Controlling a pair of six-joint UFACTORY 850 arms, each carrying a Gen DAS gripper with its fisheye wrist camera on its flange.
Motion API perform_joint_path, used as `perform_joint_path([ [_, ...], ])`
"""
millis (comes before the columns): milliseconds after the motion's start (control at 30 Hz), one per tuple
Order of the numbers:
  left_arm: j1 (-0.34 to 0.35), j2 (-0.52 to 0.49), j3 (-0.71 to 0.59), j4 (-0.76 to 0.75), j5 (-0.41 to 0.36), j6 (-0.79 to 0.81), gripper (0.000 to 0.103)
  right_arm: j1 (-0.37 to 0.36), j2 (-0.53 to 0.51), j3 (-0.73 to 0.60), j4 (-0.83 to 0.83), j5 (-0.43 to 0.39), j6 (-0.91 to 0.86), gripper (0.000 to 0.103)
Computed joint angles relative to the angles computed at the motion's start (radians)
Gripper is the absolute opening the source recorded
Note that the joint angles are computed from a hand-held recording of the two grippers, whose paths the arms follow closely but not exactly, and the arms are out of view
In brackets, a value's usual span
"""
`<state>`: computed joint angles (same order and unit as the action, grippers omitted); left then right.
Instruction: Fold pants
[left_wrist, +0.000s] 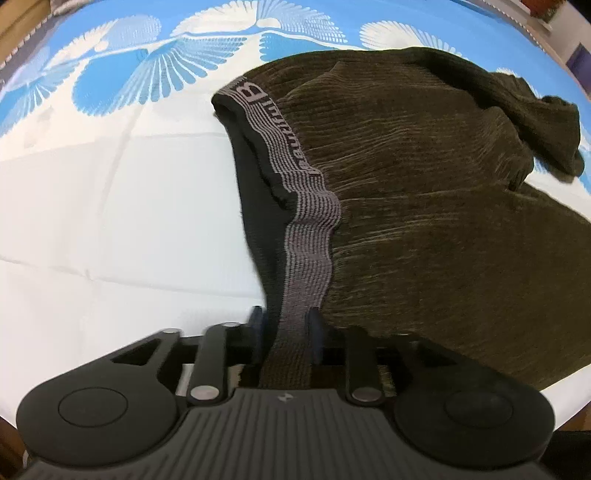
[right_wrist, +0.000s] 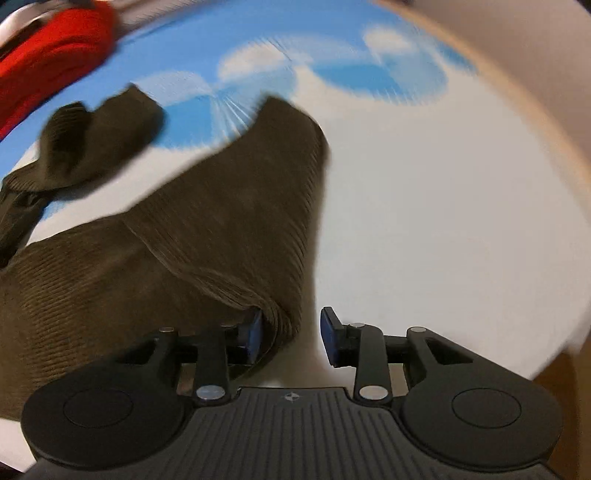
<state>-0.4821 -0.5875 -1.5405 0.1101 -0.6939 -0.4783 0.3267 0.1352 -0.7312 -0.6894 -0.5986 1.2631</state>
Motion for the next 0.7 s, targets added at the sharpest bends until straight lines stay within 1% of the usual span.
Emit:
perform_joint_path([
  [67,0.006,-0.011,-0.013,-0.031,-0.011,0.016,0.047,0.041,-0.034,-0.033,-0.149,-0.034,0.077,0.035],
  [100,0.005,-0.021,-0.024,-0.039,-0.018,0.023,0.049,0.057,-0.057,-0.054,-0.228,-0.049,0.116,0.036],
  [167,0.002,-0.035,-0.041,-0.040,-0.036,0.033,0.062,0.075,-0.093,-0.085,-0.330,-0.044,0.155,0.045],
  [200,-0.002,-0.044,-0.047,-0.036,-0.035,0.034,0.064,0.077,-0.116,-0.102,-0.352,-0.018,0.147,0.055],
  [233,-0.004,-0.049,-0.053,-0.032,-0.039,0.035,0.066,0.066,-0.137,-0.118,-0.343,0.014,0.102,0.061],
  [267,-0.005,-0.054,-0.057,-0.029,-0.044,0.034,0.068,0.060,-0.171,-0.141,-0.321,0.035,0.046,0.062],
  [300,-0.005,-0.058,-0.057,-0.027,-0.046,0.034,0.069,0.062,-0.217,-0.175,-0.284,0.036,-0.032,0.063],
  [367,-0.005,-0.072,-0.071,-0.023,-0.054,0.035,0.070,0.071,-0.311,-0.243,-0.215,-0.002,-0.188,0.063],
  [433,-0.006,-0.073,-0.072,-0.021,-0.054,0.036,0.071,0.079,-0.381,-0.290,-0.168,-0.040,-0.294,0.063],
  [500,-0.003,-0.073,-0.073,-0.023,-0.051,0.036,0.071,0.080,-0.435,-0.328,-0.135,-0.083,-0.365,0.063],
  [567,-0.001,-0.072,-0.073,-0.027,-0.047,0.036,0.072,0.079,-0.464,-0.351,-0.125,-0.108,-0.383,0.061],
  [600,0.000,-0.072,-0.074,-0.024,-0.050,0.032,0.072,0.074,-0.470,-0.359,-0.128,-0.105,-0.374,0.058],
  [633,0.000,-0.074,-0.076,-0.018,-0.054,0.028,0.072,0.069,-0.473,-0.364,-0.137,-0.099,-0.349,0.042],
  [667,-0.001,-0.074,-0.077,-0.013,-0.056,0.025,0.072,0.061,-0.463,-0.357,-0.139,-0.082,-0.324,0.032],
  [700,-0.002,-0.074,-0.077,-0.009,-0.057,0.021,0.072,0.051,-0.443,-0.348,-0.140,-0.054,-0.293,0.012],
])
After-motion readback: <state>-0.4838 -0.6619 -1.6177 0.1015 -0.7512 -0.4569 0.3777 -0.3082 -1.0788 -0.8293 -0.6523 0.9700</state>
